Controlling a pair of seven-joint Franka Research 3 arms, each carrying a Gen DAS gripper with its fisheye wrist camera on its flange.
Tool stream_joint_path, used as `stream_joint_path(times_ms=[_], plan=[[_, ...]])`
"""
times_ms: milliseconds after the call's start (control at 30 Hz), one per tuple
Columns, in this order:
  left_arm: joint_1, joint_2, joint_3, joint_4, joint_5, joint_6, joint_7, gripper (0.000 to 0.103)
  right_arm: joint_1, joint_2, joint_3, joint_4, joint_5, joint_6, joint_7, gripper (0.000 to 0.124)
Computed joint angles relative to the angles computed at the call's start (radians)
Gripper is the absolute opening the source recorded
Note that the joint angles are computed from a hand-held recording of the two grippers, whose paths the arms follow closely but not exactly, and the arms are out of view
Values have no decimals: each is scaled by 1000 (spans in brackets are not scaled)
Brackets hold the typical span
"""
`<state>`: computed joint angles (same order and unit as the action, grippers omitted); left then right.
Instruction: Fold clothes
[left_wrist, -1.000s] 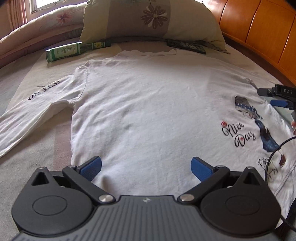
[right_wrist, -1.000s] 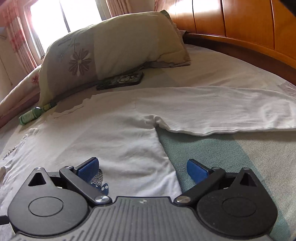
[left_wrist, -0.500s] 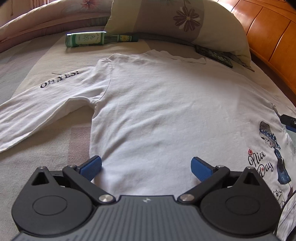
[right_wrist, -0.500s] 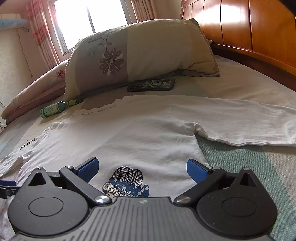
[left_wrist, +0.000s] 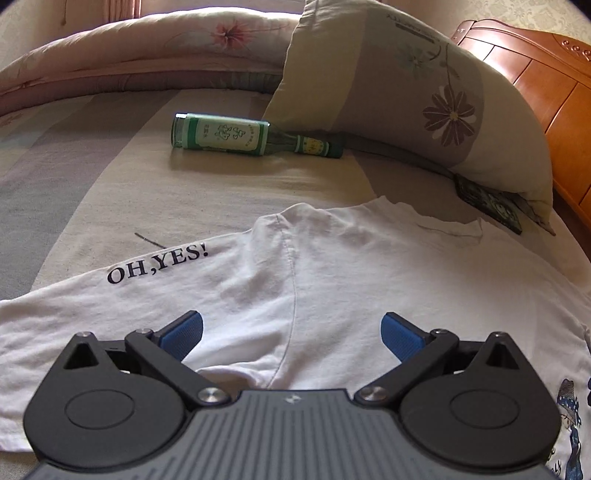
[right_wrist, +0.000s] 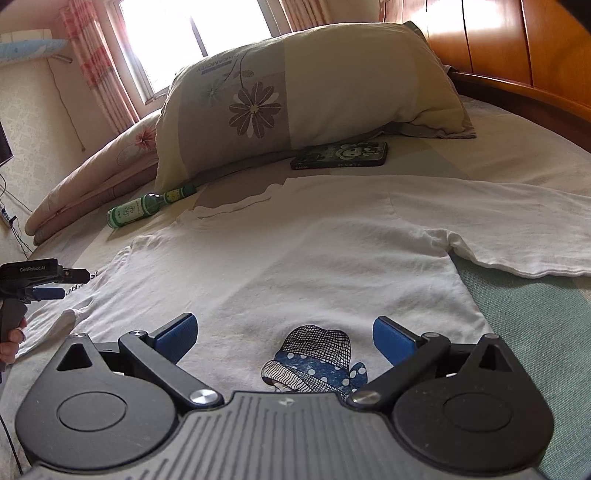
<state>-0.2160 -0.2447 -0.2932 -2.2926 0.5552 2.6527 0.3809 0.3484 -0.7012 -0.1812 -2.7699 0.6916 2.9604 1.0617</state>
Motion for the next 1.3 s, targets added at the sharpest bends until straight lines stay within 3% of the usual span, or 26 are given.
stream_joint_path(times_ms=[167,267,467,533,600,700,800,867,1033,1133,1200,1233,1300], plan=[[-35,-72,26,-135,-103,102,26,102,5,21,-6,19,10,-20,14,103],[-67,-111,34,-146,-151,48,127,102,7,30,-10,29,26,-44,19,103],[-11,-89,23,-114,-153,166,123,102,-1,45,23,31,36,-40,15,103],[-21,-45,41,-93,-191,196,145,102,-2,51,30,32,34,-37,19,103],[-68,-19,75,-89,-281,188,210,102,-2,56,30,36,34,-42,25,103],[-89,-49,75,-139,-318,196,278,102,-3,57,27,41,36,-54,29,103],[-114,-86,84,-137,-359,115,350,102,3,52,15,44,48,-71,20,103],[-88,-94,67,-118,-339,99,350,102,-8,51,23,44,45,-89,24,103],[8,-23,41,-52,-276,143,225,102,-27,50,54,39,32,-80,39,103],[36,39,55,-27,-271,154,164,102,-27,57,60,44,25,-80,51,103],[84,68,37,-18,-168,159,74,102,-17,61,53,49,26,-81,46,103],[120,76,17,-10,-56,153,7,102,-16,65,53,51,24,-83,45,103],[142,93,14,18,63,103,-62,102,-20,74,59,58,19,-85,51,103]])
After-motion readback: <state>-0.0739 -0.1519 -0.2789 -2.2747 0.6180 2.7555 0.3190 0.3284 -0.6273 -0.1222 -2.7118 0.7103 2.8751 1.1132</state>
